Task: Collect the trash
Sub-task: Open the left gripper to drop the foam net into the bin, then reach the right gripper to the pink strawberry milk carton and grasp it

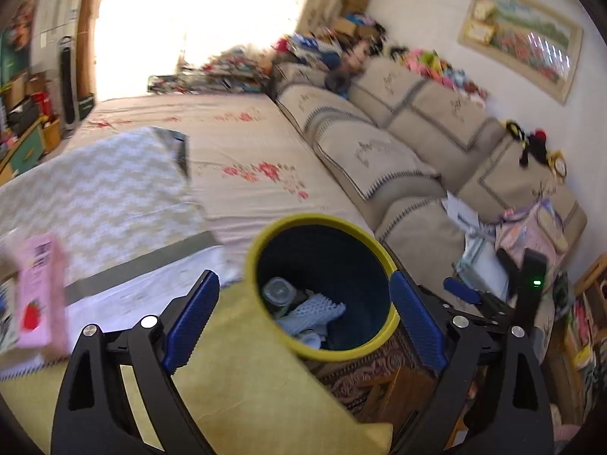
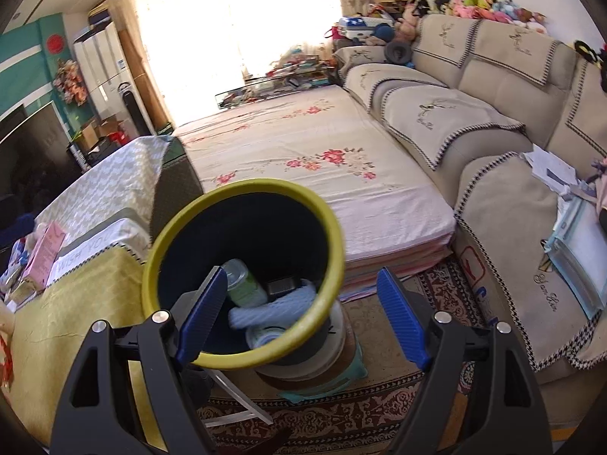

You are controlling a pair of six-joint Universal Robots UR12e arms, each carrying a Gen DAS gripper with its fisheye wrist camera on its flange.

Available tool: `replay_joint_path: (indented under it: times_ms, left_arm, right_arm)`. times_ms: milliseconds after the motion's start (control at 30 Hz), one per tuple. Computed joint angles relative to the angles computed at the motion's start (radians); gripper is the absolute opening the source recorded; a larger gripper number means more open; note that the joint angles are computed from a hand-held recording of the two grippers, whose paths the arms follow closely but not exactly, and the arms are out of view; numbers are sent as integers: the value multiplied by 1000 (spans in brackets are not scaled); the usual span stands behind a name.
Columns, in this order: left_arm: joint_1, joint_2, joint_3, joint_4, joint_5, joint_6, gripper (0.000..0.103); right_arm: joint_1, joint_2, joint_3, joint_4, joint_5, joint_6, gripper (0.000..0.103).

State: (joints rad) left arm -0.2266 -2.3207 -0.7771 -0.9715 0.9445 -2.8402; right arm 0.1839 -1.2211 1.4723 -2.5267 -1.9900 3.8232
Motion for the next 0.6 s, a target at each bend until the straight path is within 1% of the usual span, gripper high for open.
replay_joint_path:
  times_ms: [67,133,200,267,367,433,500,600]
  left_arm:
    - [34,59,-107,117,10,-52,92]
    - [63,109,-190,210,52,-86,92]
    - [90,151,-260,294,114,-116,93]
    - [115,184,-317,373,194,-153,94]
    - [152,221,-383,450,260,-214,95]
    - [179,232,-409,488,275,-237,95]
    - [196,243,-434,515,300,-246,95]
    - [221,257,-466,537,301,-245,95]
  right_arm:
    - [10,22,-32,-1,18,-33,77]
    - [23,48,-71,-2,41,-73,77]
    - [37,77,-114,-8,67,-106,77]
    - [54,112,-168,-12,108,-152,77]
    - [82,171,-265,1,155,-222,77]
    - [102,221,-347,25,192,-276,77]
    - [120,271,-435,56,220,-315,77]
    - [143,344,-564,107,251,-358,77]
